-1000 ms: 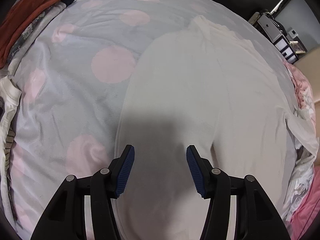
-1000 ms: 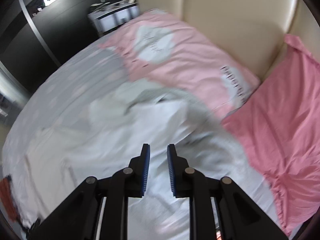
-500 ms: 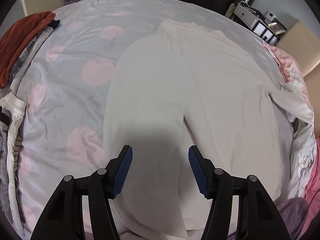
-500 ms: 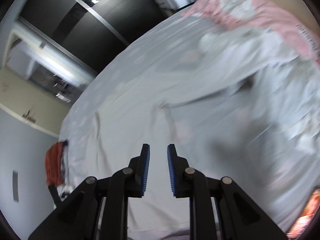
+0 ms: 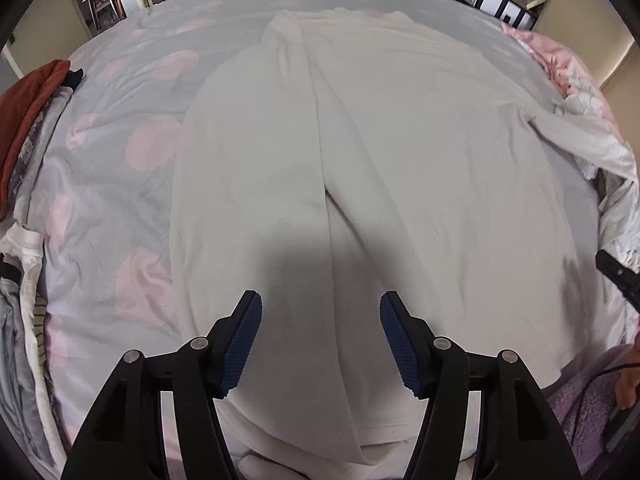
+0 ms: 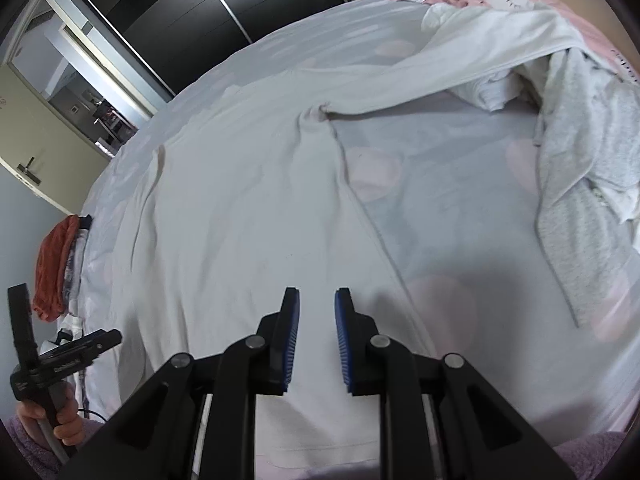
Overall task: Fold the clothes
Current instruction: 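Smooth the flat white garment with the left tool while the right tool hovers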
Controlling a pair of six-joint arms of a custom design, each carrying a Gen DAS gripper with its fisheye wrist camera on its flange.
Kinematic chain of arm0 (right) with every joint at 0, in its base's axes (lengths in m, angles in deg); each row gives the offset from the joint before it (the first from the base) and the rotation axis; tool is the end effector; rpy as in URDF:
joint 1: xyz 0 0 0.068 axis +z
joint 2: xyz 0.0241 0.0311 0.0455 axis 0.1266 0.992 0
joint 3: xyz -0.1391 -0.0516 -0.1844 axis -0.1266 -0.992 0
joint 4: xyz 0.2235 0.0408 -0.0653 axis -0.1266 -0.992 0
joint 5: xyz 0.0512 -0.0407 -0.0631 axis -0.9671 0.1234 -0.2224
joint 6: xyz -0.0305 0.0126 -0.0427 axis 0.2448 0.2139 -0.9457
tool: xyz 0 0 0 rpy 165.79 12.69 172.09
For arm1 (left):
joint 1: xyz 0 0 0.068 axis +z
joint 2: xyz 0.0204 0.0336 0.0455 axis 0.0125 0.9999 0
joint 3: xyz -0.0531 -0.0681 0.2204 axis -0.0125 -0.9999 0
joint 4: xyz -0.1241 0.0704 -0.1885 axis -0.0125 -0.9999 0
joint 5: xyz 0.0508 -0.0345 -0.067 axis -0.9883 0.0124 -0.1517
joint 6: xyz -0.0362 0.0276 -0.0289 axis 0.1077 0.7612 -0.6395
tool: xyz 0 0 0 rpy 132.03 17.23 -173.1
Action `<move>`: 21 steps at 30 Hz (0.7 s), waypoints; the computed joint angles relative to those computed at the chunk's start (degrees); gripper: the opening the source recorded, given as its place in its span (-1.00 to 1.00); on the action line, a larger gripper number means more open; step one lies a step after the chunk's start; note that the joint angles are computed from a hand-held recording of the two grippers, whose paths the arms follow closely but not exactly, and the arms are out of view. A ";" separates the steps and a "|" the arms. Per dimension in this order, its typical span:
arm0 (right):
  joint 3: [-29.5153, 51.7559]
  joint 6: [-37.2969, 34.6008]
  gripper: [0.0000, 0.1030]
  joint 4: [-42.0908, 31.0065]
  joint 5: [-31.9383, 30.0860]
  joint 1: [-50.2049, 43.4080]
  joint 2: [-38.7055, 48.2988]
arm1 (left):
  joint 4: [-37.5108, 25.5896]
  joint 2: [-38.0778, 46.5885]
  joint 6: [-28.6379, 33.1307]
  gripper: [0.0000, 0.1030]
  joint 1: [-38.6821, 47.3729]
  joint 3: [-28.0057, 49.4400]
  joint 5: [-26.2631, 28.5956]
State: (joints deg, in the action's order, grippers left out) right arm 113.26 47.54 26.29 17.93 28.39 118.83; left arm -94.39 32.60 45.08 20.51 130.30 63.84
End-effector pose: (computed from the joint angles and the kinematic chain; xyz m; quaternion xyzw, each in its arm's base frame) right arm 0.1795 0.0667 0.1403 0.2333 0.9280 0.1376 0.2557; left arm 0.3048 0.1005 0.1226 0.1331 0.9780 -0.0624 0.1481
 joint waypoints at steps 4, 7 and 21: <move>-0.72 -0.88 -0.65 2.23 -2.83 -1.61 1.13 | -0.19 1.68 -0.83 0.23 -0.87 1.02 -1.66; -1.86 -0.81 -0.65 3.09 -3.86 -2.71 -0.18 | -1.71 3.26 -0.62 0.22 -0.77 2.42 -1.61; -1.75 0.35 -0.64 5.86 -6.47 -4.33 3.08 | -4.47 6.59 2.59 0.00 -1.98 3.84 -4.75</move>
State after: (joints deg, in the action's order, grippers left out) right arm 111.51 47.89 32.15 11.46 24.06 121.91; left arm -98.87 39.19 47.67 18.53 134.14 59.09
